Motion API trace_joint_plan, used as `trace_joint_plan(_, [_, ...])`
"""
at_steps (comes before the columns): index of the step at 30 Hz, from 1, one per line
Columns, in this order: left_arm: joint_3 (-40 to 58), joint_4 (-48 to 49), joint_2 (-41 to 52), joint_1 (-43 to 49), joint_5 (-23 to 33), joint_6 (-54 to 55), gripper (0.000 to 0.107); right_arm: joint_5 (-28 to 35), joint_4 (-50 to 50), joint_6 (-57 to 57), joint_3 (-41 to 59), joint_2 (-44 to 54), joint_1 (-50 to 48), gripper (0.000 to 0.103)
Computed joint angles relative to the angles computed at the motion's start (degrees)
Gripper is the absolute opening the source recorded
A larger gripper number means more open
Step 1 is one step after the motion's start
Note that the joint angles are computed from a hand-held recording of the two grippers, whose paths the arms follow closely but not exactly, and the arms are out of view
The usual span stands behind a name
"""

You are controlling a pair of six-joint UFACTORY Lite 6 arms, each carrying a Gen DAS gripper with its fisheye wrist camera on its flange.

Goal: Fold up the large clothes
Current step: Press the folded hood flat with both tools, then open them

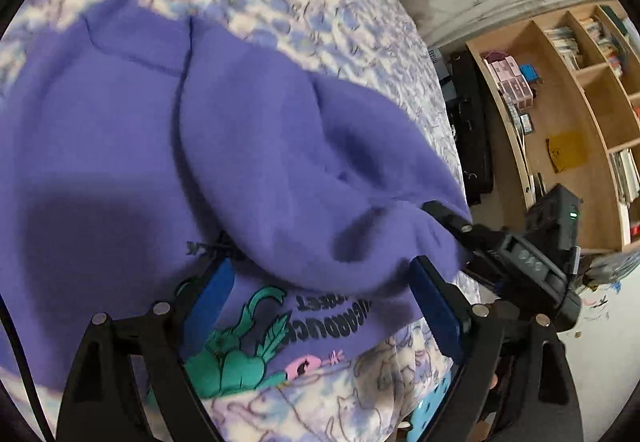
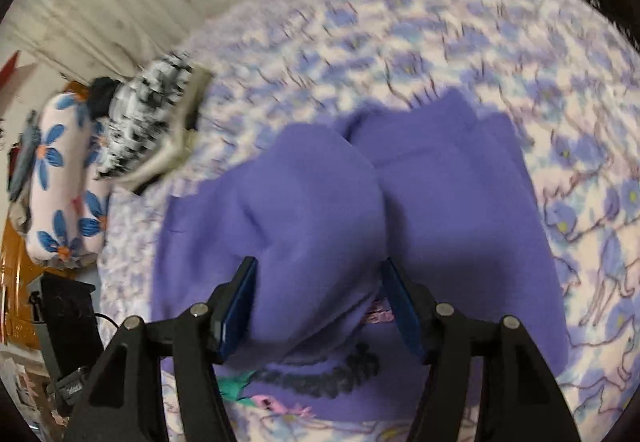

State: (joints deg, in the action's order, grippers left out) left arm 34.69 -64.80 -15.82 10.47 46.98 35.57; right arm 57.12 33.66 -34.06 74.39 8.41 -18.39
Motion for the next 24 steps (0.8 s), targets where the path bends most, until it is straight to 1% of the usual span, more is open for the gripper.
trace_joint_plan(1, [-0.45,-3.22,1.63,-0.51,-0.41,2.88,0.069,0.78,1.95,-2.21,-0.36,1.47,-0.94,0.051])
trace_joint_plan(2, [-0.31,-5.49,2.79,-0.82,-0.17,5.56,0.027,1.89,5.00,-5.56,-1.35,2.55,-2.28,0.015])
trace_joint_plan(3, [1.06,-5.37,3.26,-2.72,-0.89,6.06,0.015,2.97,6.88,-7.80,-1.99,3.01,-3.20,0.010])
trace_joint_plan(4, [1.83,-2.84,1.32,-4.80,-4.01,4.15,0.015,3.21,10.51,-12.10,-4.52,1.58,-4.80,0.010])
trace_joint_plan(6, [3.44,8.08,-5.86,-11.17,-11.90,-4.04,0.013,6.57,17.17,-19.89,-9.45,-1.51,-8.33,0.010])
trace_joint_plan(7, [3.82,14.07,-8.86,-13.53,-14.09,-8.50,0.013,8.92,20.42,-23.51,-12.75,-3.23,-10.46,0.010])
trace_joint_plan(8, [3.68,18.30,-11.37,-14.53,-14.67,-11.24,0.013,10.93,23.23,-26.80,-16.19,-4.43,-12.53,0.010])
trace_joint_plan(9, [2.34,20.97,-13.48,-15.42,-15.27,-12.52,0.013,10.55,24.11,-28.63,-19.90,-5.88,-13.95,0.010])
trace_joint_plan(10, [0.93,22.57,-14.70,-15.64,-14.91,-13.28,0.013,8.08,24.00,-30.87,-24.27,-7.51,-14.23,0.010])
trace_joint_plan(12, [-4.46,25.25,-15.78,-17.08,-15.90,-14.98,0.013,-1.53,22.45,-34.44,-32.46,-11.42,-12.72,0.010])
trace_joint_plan(13, [-9.20,25.17,-16.43,-17.40,-17.15,-14.84,0.014,-3.87,22.94,-37.14,-35.65,-12.05,-13.02,0.010])
trace_joint_plan(15, [-16.05,20.36,-19.31,-14.83,-17.16,-10.52,0.014,-4.74,23.91,-42.20,-39.27,-14.05,-14.95,0.011])
trace_joint_plan(16, [-19.59,19.34,-22.46,-13.18,-16.40,-11.15,0.014,-5.43,23.57,-43.34,-40.90,-16.29,-14.96,0.012])
trace_joint_plan(17, [-21.88,20.73,-26.49,-12.78,-15.86,-14.18,0.015,-6.91,22.80,-43.90,-42.58,-19.64,-14.05,0.013])
trace_joint_plan(18, [-23.71,24.51,-30.89,-14.60,-16.64,-19.61,0.015,-8.12,21.65,-43.17,-43.39,-22.22,-12.80,0.017])
trace_joint_plan(19, [-24.14,30.51,-34.13,-17.08,-17.08,-25.61,0.015,-9.61,19.32,-41.14,-44.07,-25.92,-11.21,0.020])
trace_joint_plan(21, [-22.79,42.50,-38.63,-22.01,-15.69,-37.60,0.019,-12.93,14.07,-36.11,-44.54,-32.40,-8.75,0.042])
trace_joint_plan(22, [-20.47,48.50,-40.52,-23.74,-12.83,-42.84,0.023,-13.05,11.91,-34.77,-44.06,-35.11,-8.95,0.044])
trace_joint_plan(24, [-15.61,60.49,-43.29,-28.72,-7.69,-54.69,0.025,-9.59,10.50,-35.11,-41.31,-36.41,-11.84,0.044])
